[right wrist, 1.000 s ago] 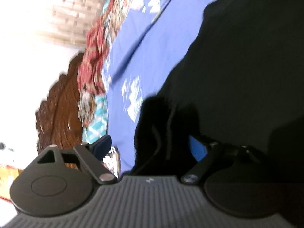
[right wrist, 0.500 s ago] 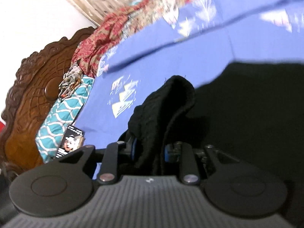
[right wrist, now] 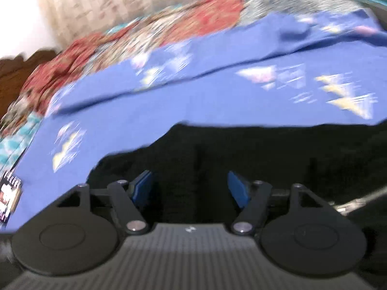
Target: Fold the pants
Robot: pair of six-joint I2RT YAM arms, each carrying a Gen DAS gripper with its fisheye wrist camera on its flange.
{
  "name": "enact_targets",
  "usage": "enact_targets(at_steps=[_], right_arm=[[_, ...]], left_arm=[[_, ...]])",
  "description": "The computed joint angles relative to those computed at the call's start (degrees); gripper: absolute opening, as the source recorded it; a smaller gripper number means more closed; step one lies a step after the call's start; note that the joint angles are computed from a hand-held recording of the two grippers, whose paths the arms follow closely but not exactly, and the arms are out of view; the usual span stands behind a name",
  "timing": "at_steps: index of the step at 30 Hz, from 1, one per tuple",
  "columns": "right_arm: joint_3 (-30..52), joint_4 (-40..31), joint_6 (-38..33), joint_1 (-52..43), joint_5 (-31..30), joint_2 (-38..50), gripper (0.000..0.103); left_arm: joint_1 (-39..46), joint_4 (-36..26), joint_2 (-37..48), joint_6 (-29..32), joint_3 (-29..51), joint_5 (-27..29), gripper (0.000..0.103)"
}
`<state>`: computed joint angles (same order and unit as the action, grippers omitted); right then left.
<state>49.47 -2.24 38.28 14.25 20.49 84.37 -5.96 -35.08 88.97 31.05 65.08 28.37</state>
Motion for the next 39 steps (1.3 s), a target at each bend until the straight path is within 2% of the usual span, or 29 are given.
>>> enact_targets(at_steps=[3, 5, 8, 10, 13, 14, 16, 19, 25, 31, 36, 39], right_arm=[[-4.38, 5.57, 0.24, 0.48, -1.1, -3.76, 0.069], [-6.0, 8.09, -2.17, 2.18, -1.82, -4.85, 0.061], [-8.83, 12.37, -6.56, 4.07, -5.24, -5.76, 0.054], [-8.48, 11.84, -9.98, 5.58, -4.97, -4.51, 0.05], [-5.61, 3.47, -11.42, 5.95, -1.75, -1.18, 0.044], [-6.6, 3.59, -11.43, 4.79, -2.51, -0.68, 0.043], [-10.32, 8.5, -12.05, 2.91, -4.24, -1.35, 0.044], [-11.09, 9.8, -9.75, -0.01, -8.13, -1.89, 0.044], [-11.56, 11.1, -8.71, 1.43, -6.61, -2.01, 0.046], [-16.48, 8.66, -5.88, 5.61, -3.93, -11.58, 0.047], [-22.34, 6.42, -2.62, 7.4, -2.65, -22.16, 0.047], [-24.17, 4.16, -1.01, 8.01, -2.0, -25.22, 0.047]], left_arm=[[-0.91, 2.54, -2.68, 0.83, -3.12, -1.79, 0.034], [-1.37, 2.21, -2.51, 0.58, -2.57, -2.35, 0.034], [-1.98, 1.74, -2.57, 0.53, -1.96, -3.14, 0.035], [-2.1, 1.97, -2.81, 0.8, -2.15, -3.54, 0.035], [-1.65, 0.94, -2.87, 1.0, -1.65, -2.76, 0.036], [-1.36, 0.17, -2.83, 1.11, -1.29, -2.06, 0.036], [-1.35, -0.51, -2.85, 0.95, -0.75, -1.73, 0.037], [-1.27, -1.92, -2.96, 0.29, 0.58, -1.1, 0.038], [-0.93, -5.46, -0.9, -3.19, 6.05, 2.07, 0.038], [-5.24, -4.13, -0.67, -4.76, 8.3, -0.23, 0.038], [-10.54, -2.48, -0.62, -5.26, 6.85, -2.82, 0.038], [-13.74, -2.24, 0.48, -5.81, 5.74, -5.8, 0.038]])
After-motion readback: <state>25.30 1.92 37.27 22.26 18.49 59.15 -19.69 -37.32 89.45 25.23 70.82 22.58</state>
